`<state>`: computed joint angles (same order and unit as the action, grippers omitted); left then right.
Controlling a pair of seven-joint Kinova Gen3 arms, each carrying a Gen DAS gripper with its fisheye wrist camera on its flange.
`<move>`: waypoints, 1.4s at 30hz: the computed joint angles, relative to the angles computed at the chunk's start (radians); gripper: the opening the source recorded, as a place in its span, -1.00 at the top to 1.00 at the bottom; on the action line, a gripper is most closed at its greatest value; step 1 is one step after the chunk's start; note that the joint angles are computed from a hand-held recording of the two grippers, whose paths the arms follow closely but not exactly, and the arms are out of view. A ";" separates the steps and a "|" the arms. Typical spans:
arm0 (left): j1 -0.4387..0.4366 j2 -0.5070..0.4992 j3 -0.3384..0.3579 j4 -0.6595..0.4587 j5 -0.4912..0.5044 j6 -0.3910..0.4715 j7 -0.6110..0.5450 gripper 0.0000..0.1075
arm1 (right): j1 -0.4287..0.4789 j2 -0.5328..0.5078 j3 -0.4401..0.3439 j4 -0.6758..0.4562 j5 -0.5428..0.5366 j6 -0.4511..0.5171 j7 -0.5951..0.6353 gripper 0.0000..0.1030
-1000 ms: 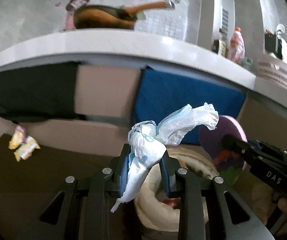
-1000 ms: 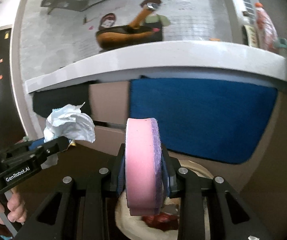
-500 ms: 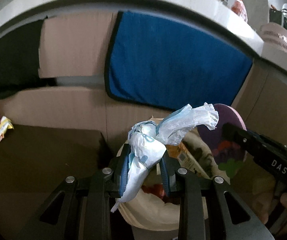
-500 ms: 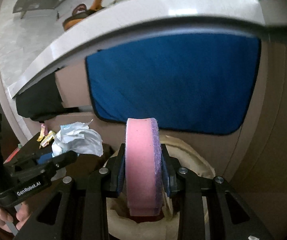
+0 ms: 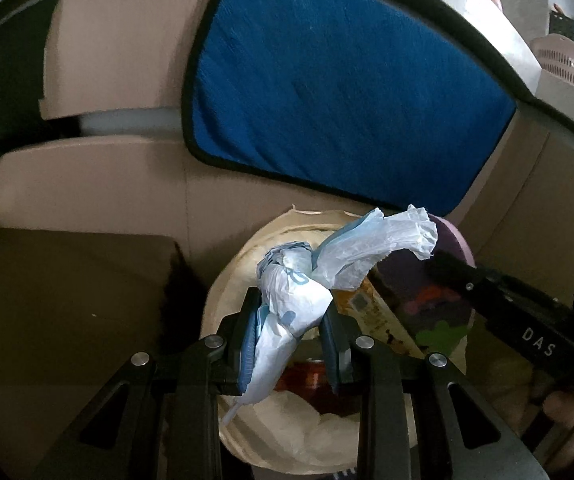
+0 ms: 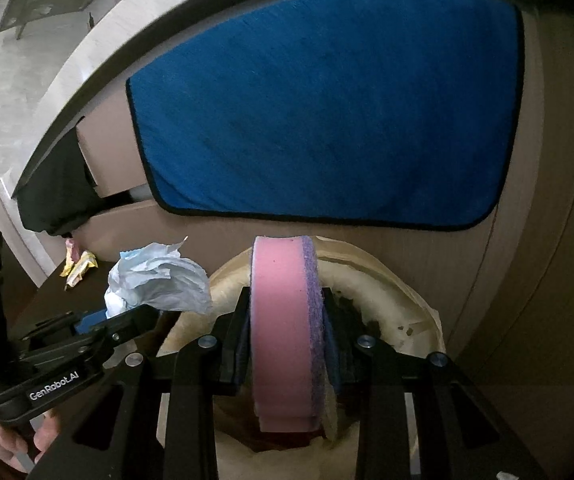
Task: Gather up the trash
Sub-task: 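Carry the tissues and sponge over the bin and open both tools, then withdraw both tools from the bin toward the snack wrappers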
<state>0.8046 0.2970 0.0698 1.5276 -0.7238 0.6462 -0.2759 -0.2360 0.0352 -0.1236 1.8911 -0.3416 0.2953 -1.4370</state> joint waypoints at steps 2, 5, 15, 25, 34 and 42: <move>-0.010 0.006 0.000 -0.006 0.033 -0.012 -0.026 0.47 | -0.012 0.013 0.002 -0.011 0.034 0.000 -0.043 0.45; -0.025 0.006 -0.022 0.002 0.139 -0.071 -0.107 0.46 | -0.015 0.026 0.003 -0.014 0.061 -0.006 -0.077 0.45; -0.202 -0.047 0.059 0.096 0.447 -0.263 -0.335 -0.05 | -0.013 0.035 0.004 -0.005 0.075 -0.021 -0.142 0.23; -0.102 -0.205 -0.037 0.241 0.150 -0.174 -0.051 -0.05 | -0.050 -0.014 0.007 0.008 0.248 0.002 -0.314 0.23; -0.228 -0.441 -0.003 0.476 -0.044 -0.095 0.078 -0.04 | -0.130 -0.016 -0.049 -0.043 0.413 0.010 -0.489 0.23; -0.421 -0.609 -0.151 0.621 -0.022 -0.164 -0.060 -0.04 | -0.290 0.089 -0.047 -0.178 0.488 0.026 -0.600 0.23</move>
